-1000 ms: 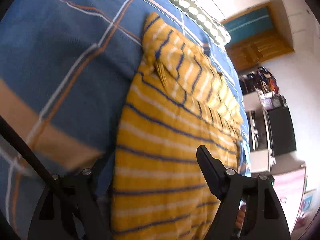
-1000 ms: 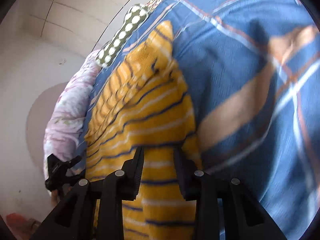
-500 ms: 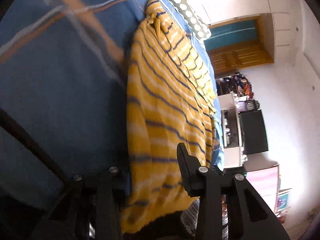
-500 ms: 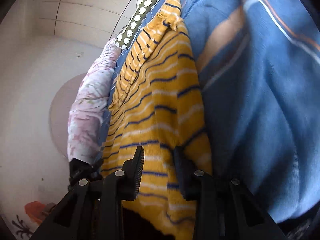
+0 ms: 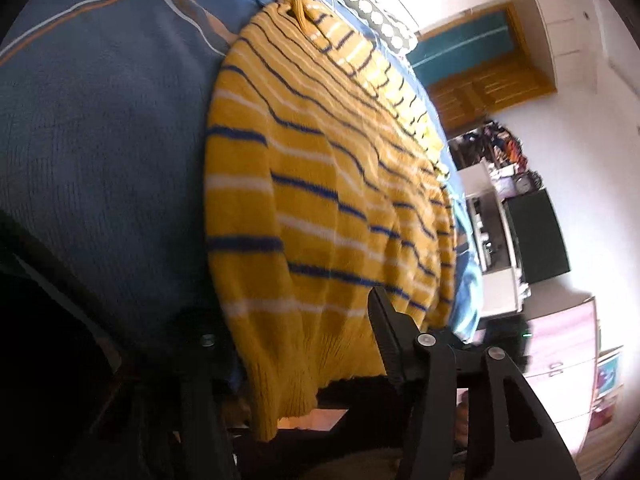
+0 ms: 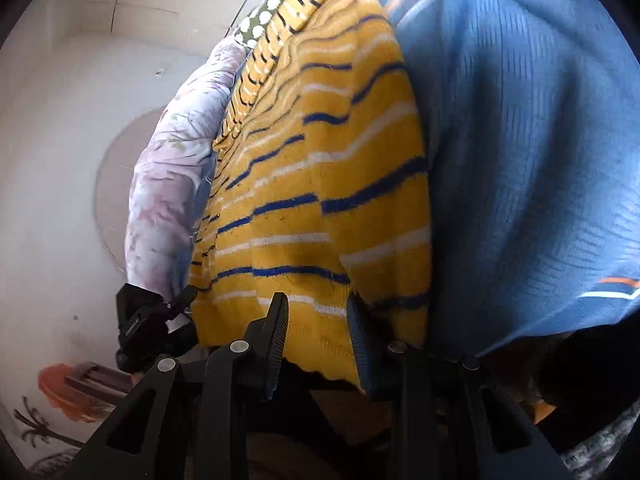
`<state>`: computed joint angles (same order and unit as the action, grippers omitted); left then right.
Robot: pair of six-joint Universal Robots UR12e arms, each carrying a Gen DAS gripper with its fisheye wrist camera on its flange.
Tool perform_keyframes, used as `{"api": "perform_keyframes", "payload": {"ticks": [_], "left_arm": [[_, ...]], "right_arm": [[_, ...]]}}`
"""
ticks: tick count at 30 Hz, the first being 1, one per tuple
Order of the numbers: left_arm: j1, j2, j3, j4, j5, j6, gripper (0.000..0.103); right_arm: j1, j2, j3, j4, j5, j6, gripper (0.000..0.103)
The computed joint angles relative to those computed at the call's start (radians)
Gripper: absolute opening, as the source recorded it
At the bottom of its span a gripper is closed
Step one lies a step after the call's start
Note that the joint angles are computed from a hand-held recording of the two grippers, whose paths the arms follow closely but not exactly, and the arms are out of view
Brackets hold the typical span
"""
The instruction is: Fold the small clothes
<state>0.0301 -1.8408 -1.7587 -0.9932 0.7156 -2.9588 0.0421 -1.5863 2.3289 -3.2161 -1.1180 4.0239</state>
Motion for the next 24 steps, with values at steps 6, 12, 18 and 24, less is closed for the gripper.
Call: {"api": "perform_keyframes", "payload": {"ticks": [6,12,18,24], "left_arm": [[-0.009,-0.015,0.018,0.013,-0.004,-0.035,0.051],[-0.001,-0.022,0.02,-0.009,-0.01,-0.02,0.051],[-0.001,-0.026,0.024,-0.017,-0.003,-0.012,0.051],[-0.002,-0.023,0.029,-0.028,0.005,0.004,0.038]], "right_arm": [[0.003,-0.068,0.02,-0.028,-0.184,-0.006,0.041],[-0.051,-0.025,0.015,-0.074,-0.202,0.058,0.042],[-0.079,0.014,-0.01,-0.081,-0.156,0.072,0.04],[-0.059,0.038,-0.019,-0.076,-0.05,0.081,0.041]]}}
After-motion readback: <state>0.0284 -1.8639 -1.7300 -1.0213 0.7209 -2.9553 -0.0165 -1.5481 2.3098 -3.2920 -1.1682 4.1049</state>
